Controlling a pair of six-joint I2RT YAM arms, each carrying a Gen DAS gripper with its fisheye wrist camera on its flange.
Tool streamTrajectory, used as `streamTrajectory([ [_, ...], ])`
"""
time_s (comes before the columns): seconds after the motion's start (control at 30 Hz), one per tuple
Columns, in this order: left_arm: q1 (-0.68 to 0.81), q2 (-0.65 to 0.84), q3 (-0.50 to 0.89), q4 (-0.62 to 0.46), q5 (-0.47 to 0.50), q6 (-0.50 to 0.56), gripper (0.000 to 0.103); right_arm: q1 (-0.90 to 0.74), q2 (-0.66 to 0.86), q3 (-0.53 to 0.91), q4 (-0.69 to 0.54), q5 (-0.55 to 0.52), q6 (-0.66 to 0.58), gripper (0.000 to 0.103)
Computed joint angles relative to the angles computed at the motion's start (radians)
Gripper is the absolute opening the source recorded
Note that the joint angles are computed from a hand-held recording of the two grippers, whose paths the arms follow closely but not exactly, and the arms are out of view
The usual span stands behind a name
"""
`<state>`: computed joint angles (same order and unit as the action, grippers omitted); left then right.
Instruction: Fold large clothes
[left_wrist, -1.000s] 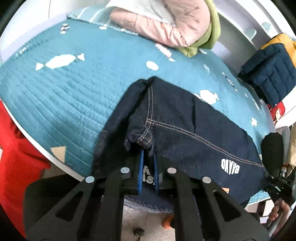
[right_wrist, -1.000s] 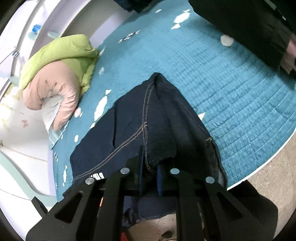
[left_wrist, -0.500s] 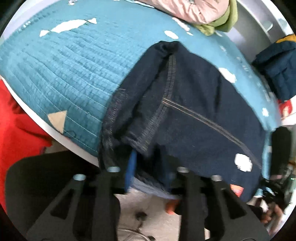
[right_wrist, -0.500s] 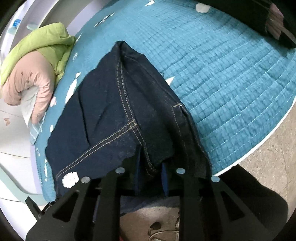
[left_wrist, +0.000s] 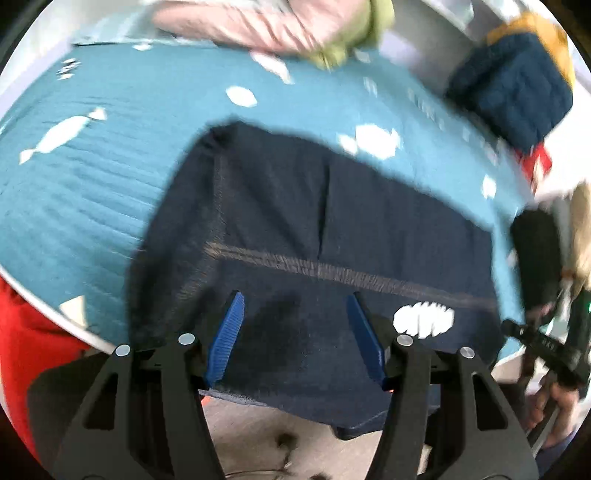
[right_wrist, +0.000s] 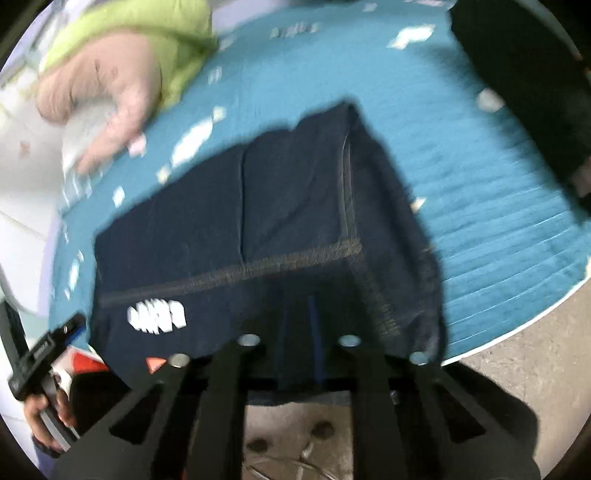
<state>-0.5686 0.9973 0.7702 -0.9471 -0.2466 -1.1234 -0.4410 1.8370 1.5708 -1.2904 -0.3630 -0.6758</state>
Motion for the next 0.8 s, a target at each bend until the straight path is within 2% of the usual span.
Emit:
streamTrajectory([
  [0.03,0.021,0.031,-0.022,0.015,0.022,0.013,0.06,0.014,-0.002,-0.058,0.082,0.073,0.013,0.004],
  [0.07,0.073,0.065,-0.064,0.05,0.076,0.04,0.059,0.011,0.014,-0.082,0.12,0.09,0.016,0.0],
  [0.13,0.112,0.011,-0.153,0.135,0.098,0.049,0.059,-0.014,0.055,-0.071,0.116,0.044,0.016,0.0],
  [0.27,0.111,0.036,-0.132,0.123,0.094,0.082,0.061,0.025,0.02,-0.084,0.125,0.104,0.042,0.0],
  [0.33,0.145,-0.014,-0.135,0.119,0.13,0.098,0.066,0.037,-0.008,-0.052,0.077,0.07,0.064,0.004],
  [0.4,0.173,-0.102,-0.141,0.1,0.144,0.106,0.069,0.067,-0.054,-0.038,0.048,0.028,0.065,0.004],
  [0.5,0.221,-0.203,-0.114,0.021,0.112,0.138,0.078,0.148,-0.065,0.002,-0.023,-0.072,0.091,0.004],
  [0.6,0.302,-0.247,-0.089,-0.067,0.082,0.19,0.083,0.288,-0.069,0.014,-0.008,-0.122,0.173,0.004],
  [0.67,0.437,-0.268,-0.103,-0.084,0.129,0.279,0.085,0.379,-0.05,0.033,0.011,-0.144,0.243,0.004],
  [0.7,0.47,-0.266,-0.101,-0.09,0.15,0.292,0.085,0.414,-0.048,0.035,0.022,-0.14,0.269,0.004],
  [0.8,0.664,-0.318,-0.155,-0.107,0.272,0.387,0.085,0.505,-0.002,0.069,0.037,-0.109,0.338,0.004],
])
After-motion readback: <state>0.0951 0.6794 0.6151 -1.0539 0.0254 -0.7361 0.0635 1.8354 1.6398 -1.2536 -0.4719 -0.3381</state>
